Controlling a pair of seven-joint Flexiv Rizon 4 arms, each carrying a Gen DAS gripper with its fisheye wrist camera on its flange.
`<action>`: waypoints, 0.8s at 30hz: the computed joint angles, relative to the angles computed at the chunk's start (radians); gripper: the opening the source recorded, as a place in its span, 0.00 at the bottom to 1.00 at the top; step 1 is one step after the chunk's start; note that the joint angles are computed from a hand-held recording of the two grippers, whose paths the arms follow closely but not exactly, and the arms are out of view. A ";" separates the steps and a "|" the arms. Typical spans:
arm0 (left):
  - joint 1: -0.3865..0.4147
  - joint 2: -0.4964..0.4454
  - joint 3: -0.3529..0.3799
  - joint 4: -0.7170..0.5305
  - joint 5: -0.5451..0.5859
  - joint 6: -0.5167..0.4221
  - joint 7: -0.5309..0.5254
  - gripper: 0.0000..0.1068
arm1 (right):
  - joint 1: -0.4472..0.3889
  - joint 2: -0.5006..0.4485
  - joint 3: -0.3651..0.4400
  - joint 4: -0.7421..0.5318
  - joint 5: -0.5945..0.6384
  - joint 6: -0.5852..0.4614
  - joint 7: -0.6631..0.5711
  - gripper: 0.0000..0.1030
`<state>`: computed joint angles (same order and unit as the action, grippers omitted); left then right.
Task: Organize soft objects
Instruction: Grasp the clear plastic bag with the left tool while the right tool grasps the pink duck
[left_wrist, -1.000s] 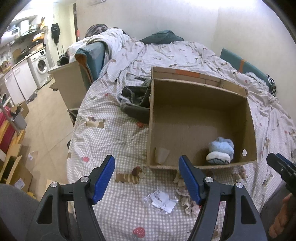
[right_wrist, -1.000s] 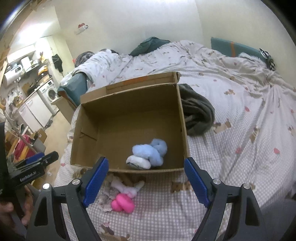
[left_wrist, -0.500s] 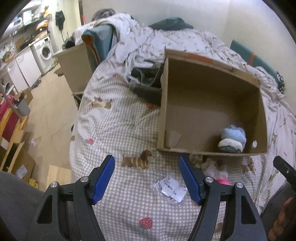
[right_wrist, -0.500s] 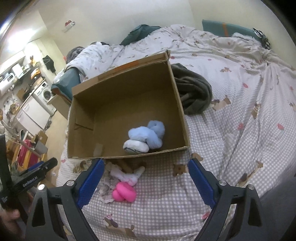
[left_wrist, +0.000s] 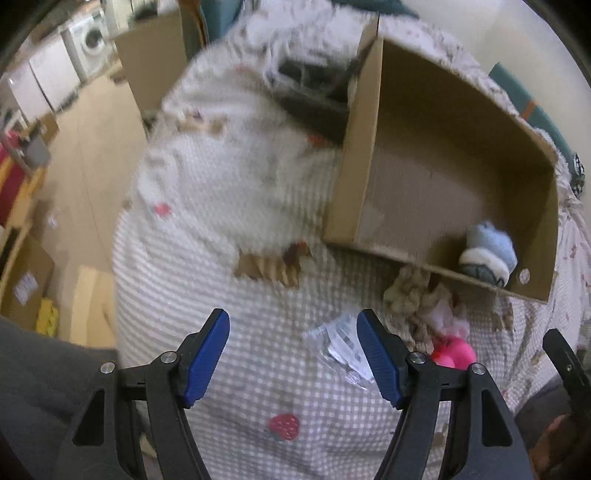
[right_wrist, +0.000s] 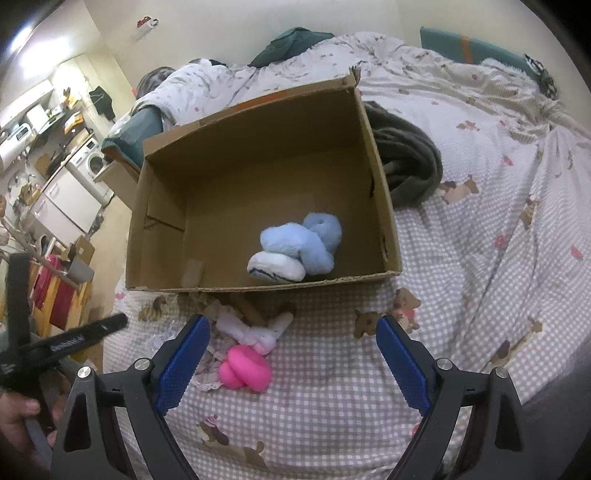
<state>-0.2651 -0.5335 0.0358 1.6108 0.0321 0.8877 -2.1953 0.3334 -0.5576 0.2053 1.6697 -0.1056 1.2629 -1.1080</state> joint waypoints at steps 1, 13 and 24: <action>0.017 -0.010 -0.021 0.003 -0.031 0.004 0.021 0.63 | -0.005 -0.004 0.007 -0.006 0.006 -0.007 -0.003 0.95; 0.030 -0.134 -0.070 -0.102 -0.151 -0.080 0.161 0.29 | -0.024 -0.031 0.033 -0.053 0.073 -0.069 -0.031 0.95; -0.046 -0.089 0.022 -0.121 0.016 -0.105 0.049 0.13 | -0.074 -0.060 0.107 -0.108 0.161 -0.132 -0.116 0.95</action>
